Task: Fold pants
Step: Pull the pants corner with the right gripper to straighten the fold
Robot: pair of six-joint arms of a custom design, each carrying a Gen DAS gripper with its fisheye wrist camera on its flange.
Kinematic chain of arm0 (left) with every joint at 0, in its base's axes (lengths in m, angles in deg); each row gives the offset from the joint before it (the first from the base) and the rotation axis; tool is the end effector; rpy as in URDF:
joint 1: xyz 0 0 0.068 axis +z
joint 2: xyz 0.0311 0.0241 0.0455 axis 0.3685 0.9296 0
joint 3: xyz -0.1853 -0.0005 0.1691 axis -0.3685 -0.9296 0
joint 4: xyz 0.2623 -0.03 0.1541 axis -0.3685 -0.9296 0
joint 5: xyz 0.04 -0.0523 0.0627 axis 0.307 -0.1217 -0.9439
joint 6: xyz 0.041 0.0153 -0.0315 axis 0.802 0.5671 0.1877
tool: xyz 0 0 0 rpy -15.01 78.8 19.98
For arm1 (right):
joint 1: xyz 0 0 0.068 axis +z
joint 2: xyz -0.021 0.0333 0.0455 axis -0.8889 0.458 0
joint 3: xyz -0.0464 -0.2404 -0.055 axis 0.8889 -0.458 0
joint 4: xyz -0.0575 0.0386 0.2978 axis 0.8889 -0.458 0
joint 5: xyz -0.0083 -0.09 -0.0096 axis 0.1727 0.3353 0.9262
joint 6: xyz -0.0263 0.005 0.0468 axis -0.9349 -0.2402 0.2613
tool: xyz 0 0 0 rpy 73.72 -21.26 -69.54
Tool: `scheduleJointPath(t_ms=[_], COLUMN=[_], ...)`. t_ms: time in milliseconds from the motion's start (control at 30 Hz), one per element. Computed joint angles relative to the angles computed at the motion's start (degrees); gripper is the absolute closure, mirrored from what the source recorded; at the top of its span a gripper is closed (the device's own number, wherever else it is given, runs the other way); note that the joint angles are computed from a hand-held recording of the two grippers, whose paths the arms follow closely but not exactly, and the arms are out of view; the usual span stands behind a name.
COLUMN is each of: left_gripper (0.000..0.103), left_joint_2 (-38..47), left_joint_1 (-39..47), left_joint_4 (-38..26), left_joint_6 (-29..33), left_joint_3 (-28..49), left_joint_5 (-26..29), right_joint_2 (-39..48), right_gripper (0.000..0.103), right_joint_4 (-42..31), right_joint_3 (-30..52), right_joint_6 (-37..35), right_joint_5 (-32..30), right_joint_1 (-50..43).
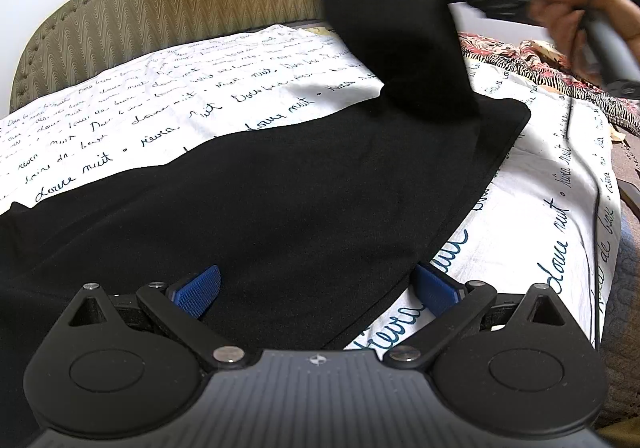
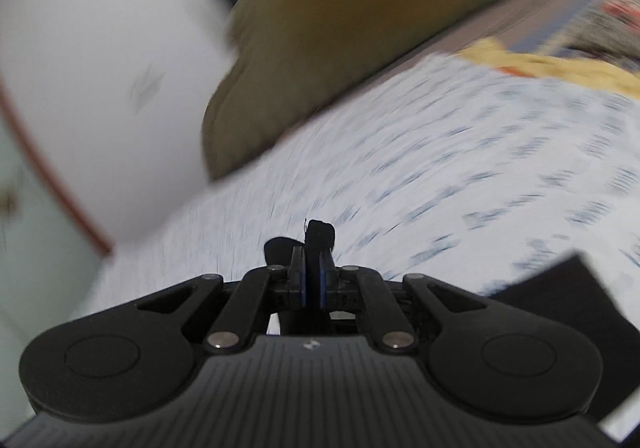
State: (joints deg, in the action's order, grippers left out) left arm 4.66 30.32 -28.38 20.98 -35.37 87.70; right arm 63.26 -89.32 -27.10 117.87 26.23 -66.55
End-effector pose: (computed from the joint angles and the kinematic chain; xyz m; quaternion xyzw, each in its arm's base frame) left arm 0.2250 0.0151 0.1714 0.2928 0.8566 -0.1206 0.4074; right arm 0.2629 -0.0054 0.2488 0.1697 0.8038 0.2801 0.4966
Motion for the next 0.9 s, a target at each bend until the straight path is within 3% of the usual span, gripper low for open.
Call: scheduleJointPath(t_ms=[133, 233, 333, 400, 533, 600, 733, 800, 900], left_gripper=[0.000, 0.000, 0.000, 0.000, 0.000, 0.000, 0.000, 0.000, 0.000], left_joint_2=[0.7, 1.0, 1.1, 0.8, 0.2, -0.6, -0.1, -0.9, 1.5], left_joint_1=[0.3, 0.1, -0.1, -0.2, -0.2, 0.8, 4.0, 5.1, 5.3], left_joint_4=[0.2, 0.6, 0.8, 0.6, -0.7, -2.1, -5.1, -4.6, -2.6], left_joint_6=[-0.2, -0.1, -0.1, -0.2, -0.1, -0.2, -0.8, -2.1, -5.3], left_joint_3=[0.3, 0.4, 0.3, 0.3, 0.8, 1.3, 4.0, 4.7, 6.9], left_joint_5=[0.5, 0.2, 0.0, -0.2, -0.4, 1.3, 6.1, 5.2, 0.5], right_joint_2=[-17.9, -25.6, -23.9, -23.9, -30.2, -34.9, -30.1, -34.9, -43.5], right_gripper=[0.095, 0.096, 0.097, 0.098, 0.098, 0.098, 0.092, 0.083, 0.078], right_joint_4=[-4.6, -12.2, -15.1, -15.2, -17.9, -21.3, -22.4, -26.8, -32.3], right_joint_3=[-9.2, -14.1, -17.9, -20.4, -23.4, -23.9, -21.9, -21.8, -20.6], right_joint_6=[7.6, 6.9, 4.7, 4.6, 5.2, 4.4, 0.2, -0.6, -4.8], right_joint_5=[-1.3, -2.7, -5.3, -3.5, -3.8, -3.0, -4.4, 2.3, 26.0], right_joint_1=[-11.0, -19.0, -25.1, -25.1, -25.8, -25.3, -26.5, -24.2, -9.8])
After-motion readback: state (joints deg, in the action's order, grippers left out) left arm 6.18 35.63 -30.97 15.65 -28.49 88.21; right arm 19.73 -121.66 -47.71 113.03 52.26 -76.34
